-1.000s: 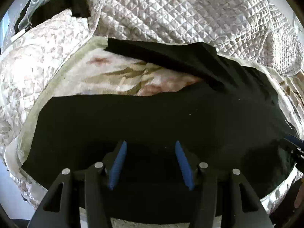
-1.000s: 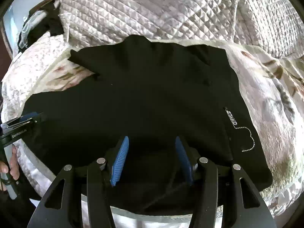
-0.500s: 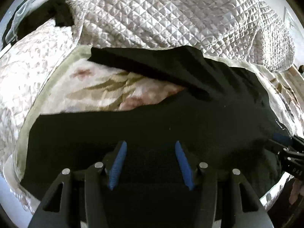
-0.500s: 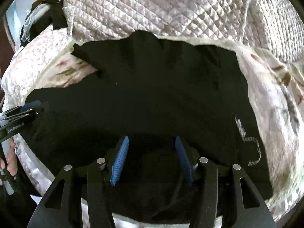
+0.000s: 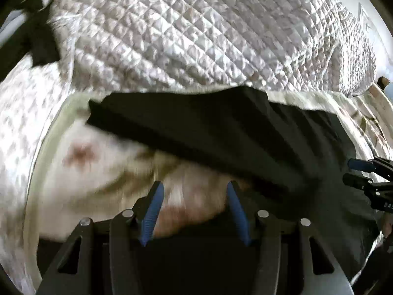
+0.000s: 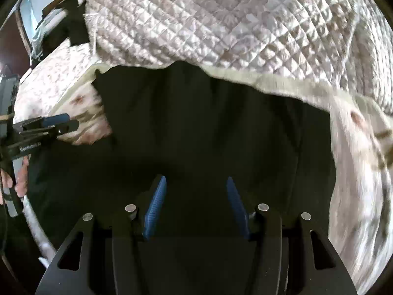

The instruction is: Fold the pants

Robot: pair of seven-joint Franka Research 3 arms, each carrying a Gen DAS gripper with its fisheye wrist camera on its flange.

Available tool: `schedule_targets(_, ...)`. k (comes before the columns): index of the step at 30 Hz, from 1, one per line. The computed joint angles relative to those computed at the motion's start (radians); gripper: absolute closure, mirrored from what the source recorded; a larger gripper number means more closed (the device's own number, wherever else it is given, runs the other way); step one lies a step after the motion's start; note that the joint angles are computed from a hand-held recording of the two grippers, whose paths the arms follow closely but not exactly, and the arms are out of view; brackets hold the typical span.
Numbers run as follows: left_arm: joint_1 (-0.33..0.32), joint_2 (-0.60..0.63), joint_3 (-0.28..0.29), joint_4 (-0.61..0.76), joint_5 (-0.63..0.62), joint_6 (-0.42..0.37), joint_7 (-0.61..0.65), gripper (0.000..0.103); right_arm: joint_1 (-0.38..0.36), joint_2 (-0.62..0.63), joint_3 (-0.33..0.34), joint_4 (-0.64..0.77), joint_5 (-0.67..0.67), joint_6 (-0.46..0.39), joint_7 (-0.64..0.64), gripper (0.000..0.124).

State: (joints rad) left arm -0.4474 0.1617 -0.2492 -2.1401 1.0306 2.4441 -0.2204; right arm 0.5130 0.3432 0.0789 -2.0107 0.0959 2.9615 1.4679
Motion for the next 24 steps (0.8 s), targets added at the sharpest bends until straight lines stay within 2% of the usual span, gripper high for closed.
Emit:
schedule_targets(1, 0.016, 0.01, 0.014, 0.008, 0.018, 0.036, 0.01, 0.047, -0.023, 0.035, 0.018, 0.052, 0.008, -0.016, -0.037, 0.069)
schedule_targets(5, 0.07, 0.063, 0.063, 0.061, 0.05, 0.137, 0.038, 0.045, -0.04, 0.147, 0.01, 0.226, -0.001, -0.086, -0.099, 0.068)
schedule_targets(9, 0.101, 0.136, 0.108, 0.141, 0.055, 0.182, 0.06, 0.034, -0.057, 0.278, 0.0, 0.441, -0.003, -0.187, -0.156, 0.068)
schedule_targets(12, 0.12, 0.21, 0.132, 0.215, 0.028, 0.222, 0.131, 0.029, -0.075, 0.38, 0.004, 0.601, 0.009, -0.259, -0.2, 0.068)
schedule_targets(18, 0.12, 0.344, 0.163, 0.347, -0.114, 0.201, 0.311, 0.029, -0.074, 0.569, -0.013, 0.889, 0.015, -0.431, -0.231, 0.068)
schedule_targets(20, 0.097, 0.373, 0.179, 0.375, -0.136, 0.179, 0.34, 0.029, -0.066, 0.598, -0.023, 0.927, 0.006, -0.448, -0.236, 0.068)
schedule_targets(22, 0.057, 0.382, 0.201, 0.395, -0.111, 0.14, 0.354, 0.033, -0.054, 0.599, -0.035, 0.928, -0.002, -0.446, -0.229, 0.073)
schedule_targets(23, 0.055, 0.385, 0.2, 0.398, -0.112, 0.147, 0.368, 0.046, -0.045, 0.591, -0.043, 0.914, -0.012, -0.43, -0.224, 0.099)
schedule_targets(24, 0.05, 0.388, 0.2, 0.404, -0.114, 0.144, 0.376, 0.062, -0.03, 0.58, -0.06, 0.893, -0.03, -0.409, -0.214, 0.109)
